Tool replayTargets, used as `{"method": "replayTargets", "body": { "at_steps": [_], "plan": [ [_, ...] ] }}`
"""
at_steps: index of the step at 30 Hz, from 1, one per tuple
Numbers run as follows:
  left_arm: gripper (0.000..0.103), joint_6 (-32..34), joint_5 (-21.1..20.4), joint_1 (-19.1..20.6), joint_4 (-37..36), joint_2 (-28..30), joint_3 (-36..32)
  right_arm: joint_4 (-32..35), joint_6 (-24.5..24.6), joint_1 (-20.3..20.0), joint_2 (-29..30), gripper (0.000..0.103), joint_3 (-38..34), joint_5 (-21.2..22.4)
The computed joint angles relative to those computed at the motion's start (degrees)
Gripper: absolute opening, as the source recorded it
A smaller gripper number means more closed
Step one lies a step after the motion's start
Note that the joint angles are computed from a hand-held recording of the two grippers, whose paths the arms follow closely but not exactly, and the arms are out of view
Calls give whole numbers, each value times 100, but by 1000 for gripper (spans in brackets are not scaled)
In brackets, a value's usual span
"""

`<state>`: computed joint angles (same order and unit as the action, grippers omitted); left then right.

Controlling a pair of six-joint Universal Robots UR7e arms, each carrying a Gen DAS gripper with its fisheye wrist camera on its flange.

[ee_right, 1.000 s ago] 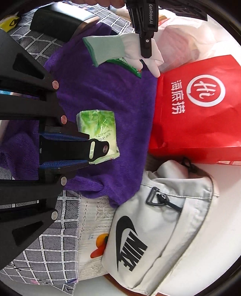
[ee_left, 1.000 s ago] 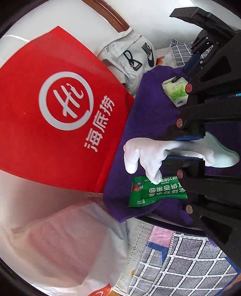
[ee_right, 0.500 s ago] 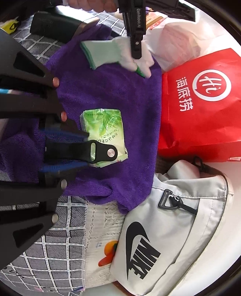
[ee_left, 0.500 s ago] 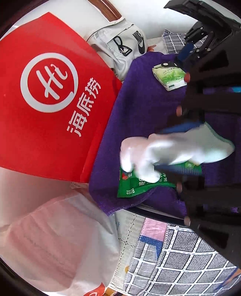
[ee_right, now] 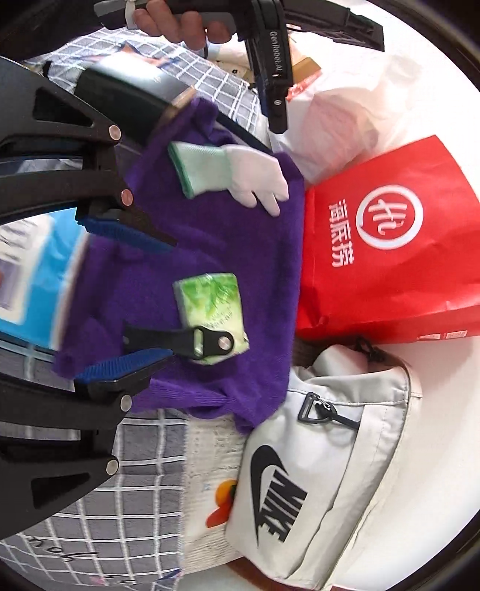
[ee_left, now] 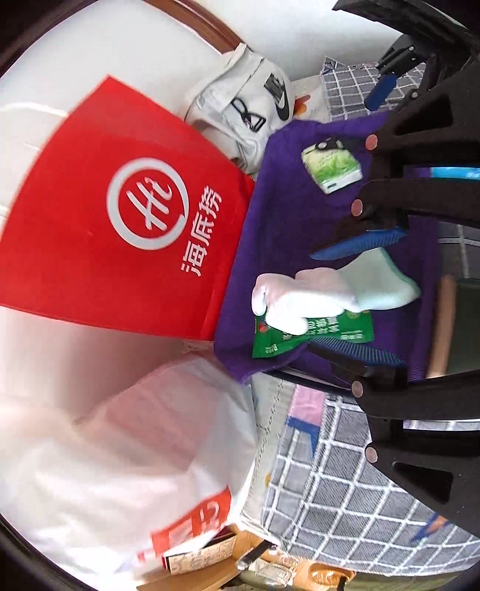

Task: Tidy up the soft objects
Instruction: 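Open the left tool to drop the glove while the right tool releases the strap on the towel, then withdraw both tools from the towel back toward the item pile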

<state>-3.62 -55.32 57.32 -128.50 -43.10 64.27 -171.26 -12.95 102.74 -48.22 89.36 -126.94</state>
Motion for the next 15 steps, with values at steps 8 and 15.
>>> {"method": "replayTargets", "body": {
  "at_steps": [8, 15],
  "plan": [
    [42, -64, -10, -239, -216, -917, 1141, -485, 360, 345, -537, 54, 1078, 98],
    [42, -159, 237, -432, -370, -1754, 2272, -992, 585, 734, -749, 60, 1854, -78]
  ]
}}
